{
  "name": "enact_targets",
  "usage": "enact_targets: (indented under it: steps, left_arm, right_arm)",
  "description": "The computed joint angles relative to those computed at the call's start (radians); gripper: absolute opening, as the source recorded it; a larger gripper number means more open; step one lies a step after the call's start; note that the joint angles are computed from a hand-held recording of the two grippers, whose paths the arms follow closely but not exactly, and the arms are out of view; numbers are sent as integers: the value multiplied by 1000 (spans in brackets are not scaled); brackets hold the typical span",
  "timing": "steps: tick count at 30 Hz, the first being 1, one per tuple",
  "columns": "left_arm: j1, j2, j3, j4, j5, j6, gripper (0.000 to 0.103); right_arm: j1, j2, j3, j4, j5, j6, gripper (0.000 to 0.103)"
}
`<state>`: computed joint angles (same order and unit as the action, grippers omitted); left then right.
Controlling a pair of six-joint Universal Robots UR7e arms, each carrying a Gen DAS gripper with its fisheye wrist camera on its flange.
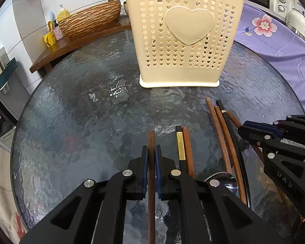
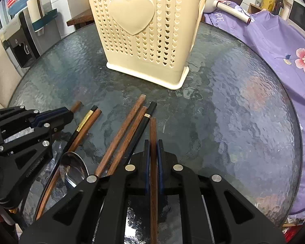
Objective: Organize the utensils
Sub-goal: 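Close right gripper on a brown chopstick while left gripper grasps another chopstick, then carry the chopstick upright into the basket with right gripper while left carries its chopstick there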
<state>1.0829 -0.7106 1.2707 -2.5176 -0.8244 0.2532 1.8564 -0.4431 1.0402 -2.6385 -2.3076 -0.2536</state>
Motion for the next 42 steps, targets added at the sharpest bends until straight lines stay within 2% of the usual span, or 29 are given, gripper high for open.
enact_targets:
  steps: [8,18,22,31,42]
  left_arm:
    - [-13,-38,29,-92,-31,19,7]
    - [-60,-155,148,-310,-114,63,7]
    - [-68,-189,172,-336,-143,65,7]
    - [-89,-242,221,-385,-161,86,7]
    - [-93,-272,253,-416,-178,89,7]
  right_arm:
    - [4,-48,69,-148,81,-35,7]
    - [28,-185,241,-361,248,-93,7]
    - [41,-244,311,-415,310,-119,7]
    - [70,-325,397,-457,350,-150,7]
    - [84,-348,428,-487,348,-168,7]
